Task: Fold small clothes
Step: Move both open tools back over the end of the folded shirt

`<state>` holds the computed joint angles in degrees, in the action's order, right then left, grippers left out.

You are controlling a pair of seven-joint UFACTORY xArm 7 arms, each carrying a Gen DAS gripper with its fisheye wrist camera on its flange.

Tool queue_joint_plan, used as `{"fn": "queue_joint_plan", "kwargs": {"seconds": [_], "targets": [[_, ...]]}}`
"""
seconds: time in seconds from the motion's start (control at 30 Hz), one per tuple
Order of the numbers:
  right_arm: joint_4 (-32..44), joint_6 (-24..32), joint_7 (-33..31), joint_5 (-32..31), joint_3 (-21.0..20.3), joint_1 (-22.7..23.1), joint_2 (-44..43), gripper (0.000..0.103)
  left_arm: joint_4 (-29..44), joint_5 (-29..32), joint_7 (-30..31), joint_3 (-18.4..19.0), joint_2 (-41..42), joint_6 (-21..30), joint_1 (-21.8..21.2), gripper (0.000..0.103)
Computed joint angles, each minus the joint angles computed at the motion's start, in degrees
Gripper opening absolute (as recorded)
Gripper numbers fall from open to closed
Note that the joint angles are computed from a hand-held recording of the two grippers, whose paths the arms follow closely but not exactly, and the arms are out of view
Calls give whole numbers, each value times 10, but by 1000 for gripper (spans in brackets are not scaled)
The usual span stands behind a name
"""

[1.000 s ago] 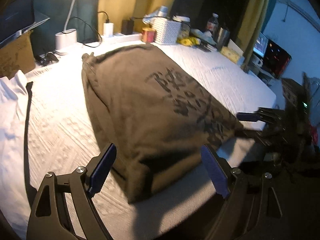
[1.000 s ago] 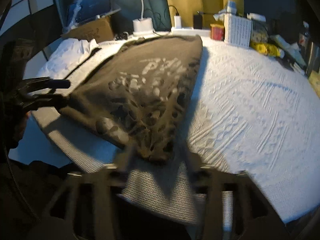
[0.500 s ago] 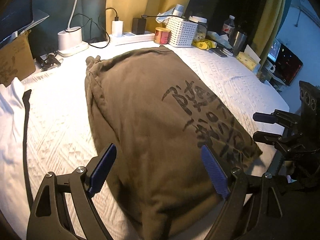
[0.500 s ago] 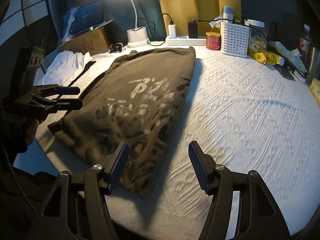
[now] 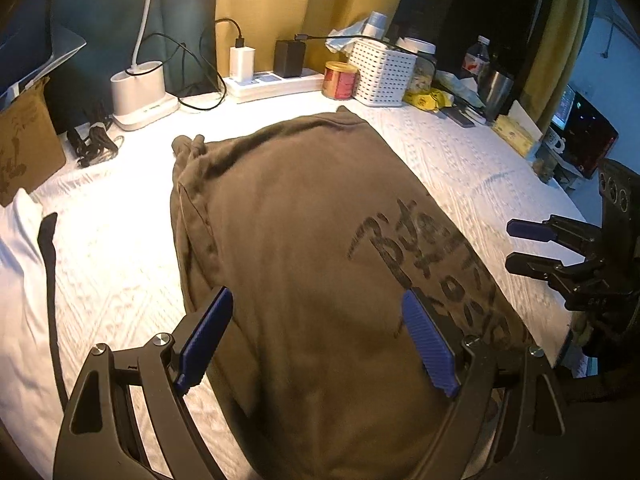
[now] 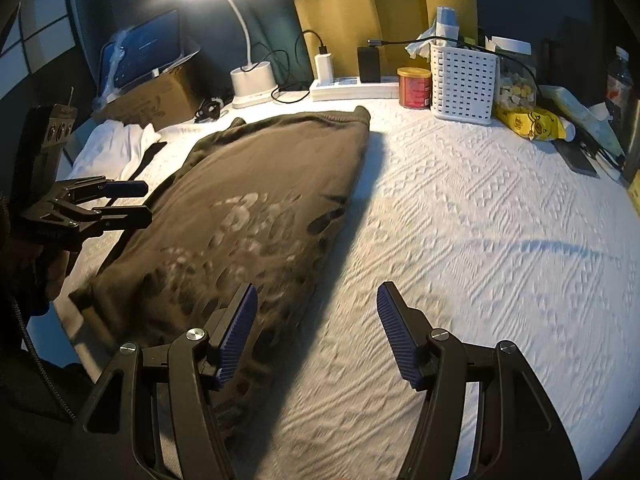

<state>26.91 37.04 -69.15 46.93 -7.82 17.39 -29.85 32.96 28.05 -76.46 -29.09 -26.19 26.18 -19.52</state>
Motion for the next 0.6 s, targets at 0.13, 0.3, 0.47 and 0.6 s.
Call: {"fn": "queue_joint_plan", "kwargs": {"seconds": [0.13, 0.3, 0.47, 0.6], "targets": [[30, -7, -10, 16, 0, 6, 39, 66, 3, 7, 6, 10, 6, -5, 11, 86], [65, -16, -22, 45, 14, 3, 86, 66, 3, 12, 20, 25, 16, -19, 24, 86], [94, -24, -28, 69, 35, -7, 126, 66, 3, 27, 28, 33, 25, -33, 45, 86], [117, -37, -24, 77, 52, -17, 157, 66, 4, 44, 31, 35, 35, -43, 65, 86]]}}
